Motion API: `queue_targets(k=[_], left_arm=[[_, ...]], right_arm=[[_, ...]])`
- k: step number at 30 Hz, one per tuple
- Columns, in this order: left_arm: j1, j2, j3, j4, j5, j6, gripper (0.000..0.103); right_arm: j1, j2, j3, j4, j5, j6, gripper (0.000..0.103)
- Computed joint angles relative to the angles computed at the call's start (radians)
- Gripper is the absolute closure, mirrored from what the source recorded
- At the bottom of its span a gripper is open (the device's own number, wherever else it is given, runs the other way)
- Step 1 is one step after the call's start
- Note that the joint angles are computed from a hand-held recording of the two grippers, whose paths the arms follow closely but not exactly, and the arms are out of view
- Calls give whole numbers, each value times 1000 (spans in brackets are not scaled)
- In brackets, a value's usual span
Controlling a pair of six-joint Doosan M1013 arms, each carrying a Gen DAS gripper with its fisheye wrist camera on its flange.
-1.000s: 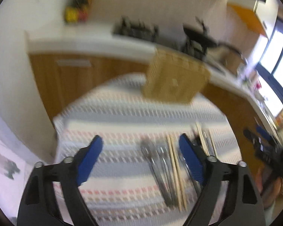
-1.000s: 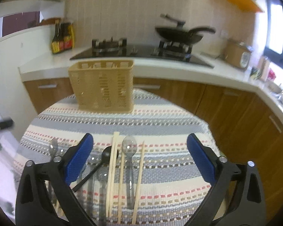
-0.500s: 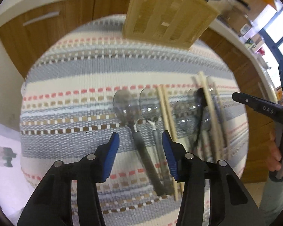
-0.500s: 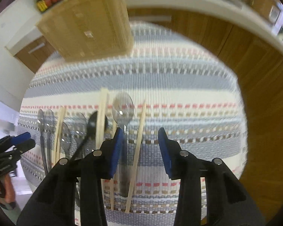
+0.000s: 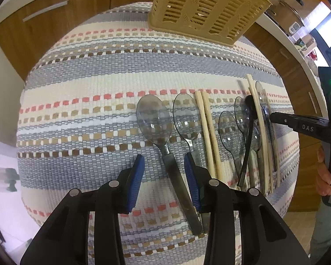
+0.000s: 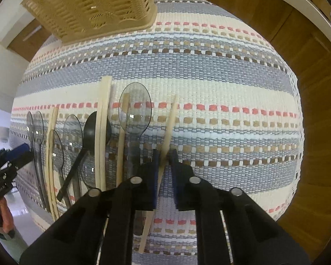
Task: Organize utensils
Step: 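Grasp a clear plastic spoon with the left gripper while the right gripper grasps a chopstick, then carry the spoon and chopstick over the beige caddy and release them inside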
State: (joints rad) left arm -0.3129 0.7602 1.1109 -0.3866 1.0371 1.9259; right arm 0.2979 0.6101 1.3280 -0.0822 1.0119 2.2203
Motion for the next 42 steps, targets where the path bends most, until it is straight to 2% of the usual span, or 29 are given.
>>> queue_targets(k=[5, 7, 9, 11, 13, 17, 19, 21, 25, 30, 33, 39, 42], left_arm=[[-37, 5, -16, 129, -12, -31, 68], [-53, 0, -9, 193, -41, -58, 75], [-66, -8, 6, 239, -70, -72, 77], [-85, -22, 34, 325, -124, -108, 89], [-88, -30, 52, 323, -152, -108, 91], [-72, -40, 74, 205, -193, -67, 95], [-63, -57, 99, 126, -240, -23, 95], [-50, -72, 111, 32, -267, 40, 95], [-41, -116, 149, -56, -355, 137, 95], [-38, -173, 197, -207, -455, 268, 95], [-38, -193, 199, -320, -506, 371, 95], [-41, -202, 152, -494, -540, 531, 95], [-38, -198, 120, -566, -542, 581, 95]], right_arm=[[6, 8, -15, -11, 17, -31, 97], [12, 5, -10, -22, 10, -39, 99], [19, -2, 0, -35, -12, -47, 99], [27, -13, 16, -55, -45, -54, 99], [34, -28, 34, -79, -80, -49, 99], [50, -69, 86, -135, -163, -32, 99], [61, -104, 132, -196, -259, -20, 99], [65, -141, 164, -230, -323, -9, 99], [64, -201, 229, -242, -482, 1, 99], [54, -277, 277, -272, -606, 23, 100], [52, -291, 270, -315, -658, 58, 100], [30, -286, 229, -366, -742, 127, 100], [22, -279, 204, -358, -748, 120, 100]])
